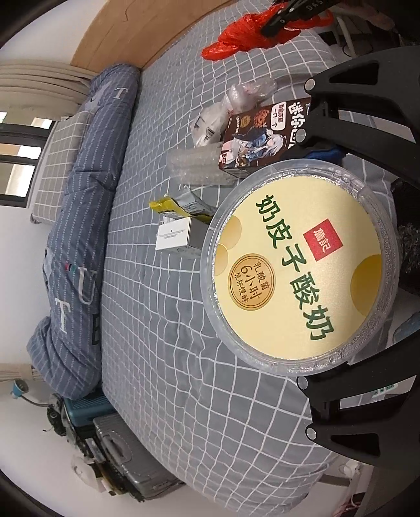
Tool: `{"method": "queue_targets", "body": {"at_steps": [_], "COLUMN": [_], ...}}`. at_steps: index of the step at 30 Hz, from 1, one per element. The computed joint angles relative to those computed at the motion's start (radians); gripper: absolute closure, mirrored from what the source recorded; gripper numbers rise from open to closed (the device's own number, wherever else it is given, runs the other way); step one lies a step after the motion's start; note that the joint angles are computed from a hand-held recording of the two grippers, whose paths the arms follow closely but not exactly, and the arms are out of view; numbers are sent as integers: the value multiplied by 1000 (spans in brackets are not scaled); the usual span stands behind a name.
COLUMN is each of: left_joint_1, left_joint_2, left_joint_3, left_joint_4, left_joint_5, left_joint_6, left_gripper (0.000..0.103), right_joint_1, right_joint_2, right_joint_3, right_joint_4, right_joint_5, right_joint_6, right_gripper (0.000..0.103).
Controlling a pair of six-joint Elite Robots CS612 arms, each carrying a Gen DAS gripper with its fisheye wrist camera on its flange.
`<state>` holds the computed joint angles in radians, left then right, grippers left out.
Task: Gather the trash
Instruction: 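Lift the yogurt cup and red bag and carry both toward the floor bin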
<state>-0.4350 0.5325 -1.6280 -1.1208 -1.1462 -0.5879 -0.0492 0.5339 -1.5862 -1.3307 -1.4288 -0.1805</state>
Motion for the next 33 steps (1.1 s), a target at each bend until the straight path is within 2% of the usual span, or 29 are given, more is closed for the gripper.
{"method": "queue_targets", "body": {"at_steps": [3, 9, 12, 18, 33], "left_joint_1": [-4, -28, -43, -59, -81], "left_joint_2": [-1, 0, 3, 7, 21], "left_joint_3": [-12, -35, -47, -76, -149], "left_joint_4": [-4, -11, 6, 34, 97], "left_joint_5": [-11, 5, 34, 25, 19], "left_joint_6": [-12, 17, 25, 24, -13], "left_gripper": [22, 22, 22, 22, 22], "right_joint_1": [-3, -1, 1, 11, 13], "right_joint_2": [-3, -2, -1, 4, 4], "right_joint_3": [-13, -36, -48, -80, -141], "right_joint_4": [14, 31, 53, 66, 102], "right_joint_5": [24, 47, 72, 83, 133], "right_joint_6": [13, 2, -19, -38, -33], "right_gripper": [77, 77, 77, 77, 77]}}
